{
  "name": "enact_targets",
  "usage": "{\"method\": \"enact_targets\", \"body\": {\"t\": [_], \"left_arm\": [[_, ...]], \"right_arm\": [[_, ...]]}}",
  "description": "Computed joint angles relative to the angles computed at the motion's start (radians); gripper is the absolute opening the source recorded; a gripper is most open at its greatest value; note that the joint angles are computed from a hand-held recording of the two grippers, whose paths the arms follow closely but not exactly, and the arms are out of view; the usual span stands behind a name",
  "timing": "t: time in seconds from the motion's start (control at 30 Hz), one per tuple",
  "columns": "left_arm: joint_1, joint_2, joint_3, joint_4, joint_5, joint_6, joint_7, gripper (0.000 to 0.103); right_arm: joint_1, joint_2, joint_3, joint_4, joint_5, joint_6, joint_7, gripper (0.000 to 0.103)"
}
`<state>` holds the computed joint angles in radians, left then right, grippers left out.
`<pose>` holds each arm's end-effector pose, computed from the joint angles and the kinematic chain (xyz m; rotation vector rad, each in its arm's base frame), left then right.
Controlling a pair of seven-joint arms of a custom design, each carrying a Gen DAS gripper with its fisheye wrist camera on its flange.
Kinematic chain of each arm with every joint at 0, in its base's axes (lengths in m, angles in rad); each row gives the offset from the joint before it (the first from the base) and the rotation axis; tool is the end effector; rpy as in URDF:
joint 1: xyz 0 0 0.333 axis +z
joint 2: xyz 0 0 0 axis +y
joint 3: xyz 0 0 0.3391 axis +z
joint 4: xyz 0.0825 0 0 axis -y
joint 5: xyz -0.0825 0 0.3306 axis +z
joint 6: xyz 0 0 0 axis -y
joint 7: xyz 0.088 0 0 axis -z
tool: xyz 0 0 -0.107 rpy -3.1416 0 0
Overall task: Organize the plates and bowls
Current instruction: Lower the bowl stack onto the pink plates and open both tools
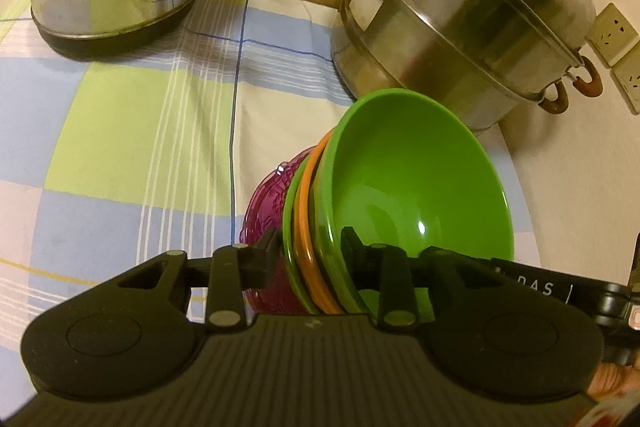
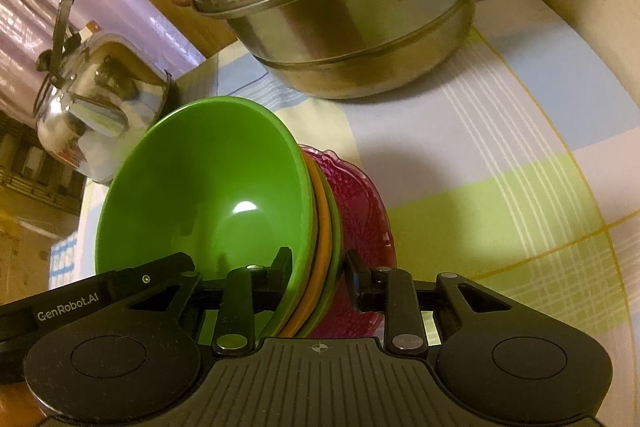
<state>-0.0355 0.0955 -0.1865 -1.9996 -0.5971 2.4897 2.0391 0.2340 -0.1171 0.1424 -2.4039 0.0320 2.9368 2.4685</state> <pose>0.5512 -0.1179 0.5038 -1.8023 2.3853 -0.9244 0.4472 0.1769 0.4922 -1.2244 2.1761 -0.1240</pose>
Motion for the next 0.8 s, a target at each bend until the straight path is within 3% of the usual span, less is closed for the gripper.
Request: {"method": "enact_targets", "body": {"t": [0.1, 0.17, 0.23, 0.43, 0.57, 0.63, 0.8], "left_arm": [[0.003, -0.010, 0.001, -0.005, -0.017, 0.004, 0.008, 0.036], [0.002, -0.025, 0.003, -0.013, -0.025, 0.007, 0.014, 0.042], [0.001, -0.042, 0.008, -0.023, -0.045, 0.013, 0.027, 0.049], [-0.017, -0.116, 0.033, -0.071, -0.084, 0.035, 0.080, 0.071], [-0.039, -0.188, 0.059, -0.121, -0.095, 0.059, 0.112, 0.077], [-0.054, -0.225, 0.072, -0.151, -0.083, 0.081, 0.113, 0.086], [-0.095, -0.333, 0.123, -0.241, -0.064, 0.109, 0.126, 0.096]], "right_arm": [[0.009, -0.006, -0.004, -0.021, 0.022, 0.039, -0.025, 0.038], [-0.007, -0.017, 0.011, -0.036, 0.001, 0.072, -0.010, 0.063], [-0.054, -0.034, 0.051, -0.050, -0.071, 0.098, 0.051, 0.071], [-0.157, -0.105, 0.146, -0.069, -0.204, 0.089, 0.169, 0.076], [-0.225, -0.185, 0.221, -0.084, -0.269, 0.065, 0.246, 0.078], [-0.251, -0.228, 0.254, -0.091, -0.287, 0.044, 0.269, 0.079], [-0.266, -0.346, 0.296, -0.117, -0.288, -0.027, 0.291, 0.084]]}}
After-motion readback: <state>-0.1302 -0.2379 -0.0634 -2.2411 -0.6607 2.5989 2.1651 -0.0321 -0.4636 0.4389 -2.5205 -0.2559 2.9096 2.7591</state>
